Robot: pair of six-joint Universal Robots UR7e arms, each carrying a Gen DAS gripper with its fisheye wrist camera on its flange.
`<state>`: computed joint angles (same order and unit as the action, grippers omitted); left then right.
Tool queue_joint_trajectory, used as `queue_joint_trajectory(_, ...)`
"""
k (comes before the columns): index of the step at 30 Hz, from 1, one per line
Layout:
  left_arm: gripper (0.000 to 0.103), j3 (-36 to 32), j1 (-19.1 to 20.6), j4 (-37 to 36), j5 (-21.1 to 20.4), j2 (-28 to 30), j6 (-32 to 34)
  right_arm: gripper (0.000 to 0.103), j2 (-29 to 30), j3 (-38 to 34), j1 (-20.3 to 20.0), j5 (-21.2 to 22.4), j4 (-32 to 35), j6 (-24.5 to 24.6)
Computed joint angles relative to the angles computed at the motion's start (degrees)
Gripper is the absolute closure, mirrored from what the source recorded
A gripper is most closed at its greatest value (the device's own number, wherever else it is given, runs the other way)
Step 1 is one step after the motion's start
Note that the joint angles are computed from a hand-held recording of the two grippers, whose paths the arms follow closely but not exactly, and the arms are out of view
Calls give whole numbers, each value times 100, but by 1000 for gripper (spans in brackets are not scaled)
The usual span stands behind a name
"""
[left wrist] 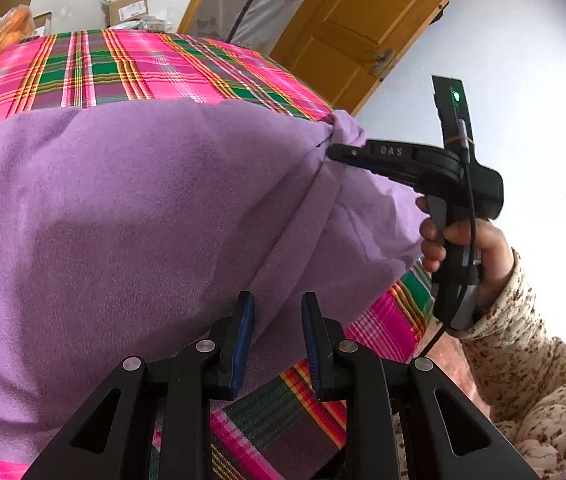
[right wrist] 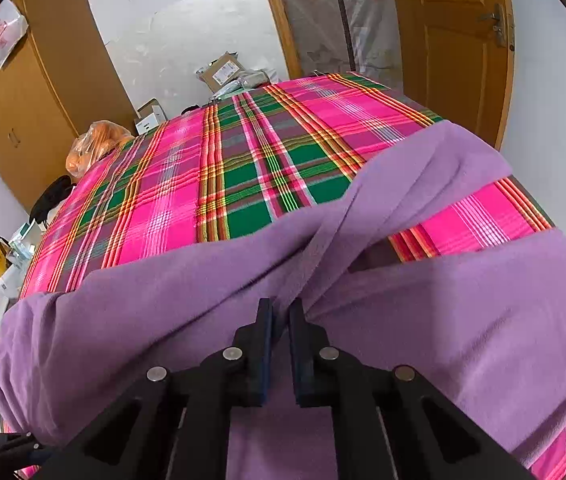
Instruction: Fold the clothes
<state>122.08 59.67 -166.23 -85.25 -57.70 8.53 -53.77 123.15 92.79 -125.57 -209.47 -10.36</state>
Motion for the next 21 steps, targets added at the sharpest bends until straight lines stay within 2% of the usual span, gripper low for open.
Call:
queue_joint_trajectory(2,76,-19,0,-14,14,29,-17,94,-36,-12,-24,15,103,85)
queue_joint_trajectory(6,76,-24,-52,-14,120,49,-34,87,-128,-121,-105,40,335,366)
queue_joint_trajectory(12,76,-3,-126,-38,244,60,-70,87,-191,-278,-200,124,466,387)
queue_joint_trajectory(14,75,3,-148,-25,292,54,-73,88,-237,-254,-256,244,465,394)
queue_joint_trajectory(16,72,-3,-185,7,353,49,-71,98,-249,-223,-283,309,367,302)
queue_joint_trajectory(18,68,-18,-238,47,439,52,-57,99,-240,-201,-278,344,260,196)
queue_joint_trajectory(21,68,-38,-391,18,714,103,0,99,-285,-95,-311,529,19,162)
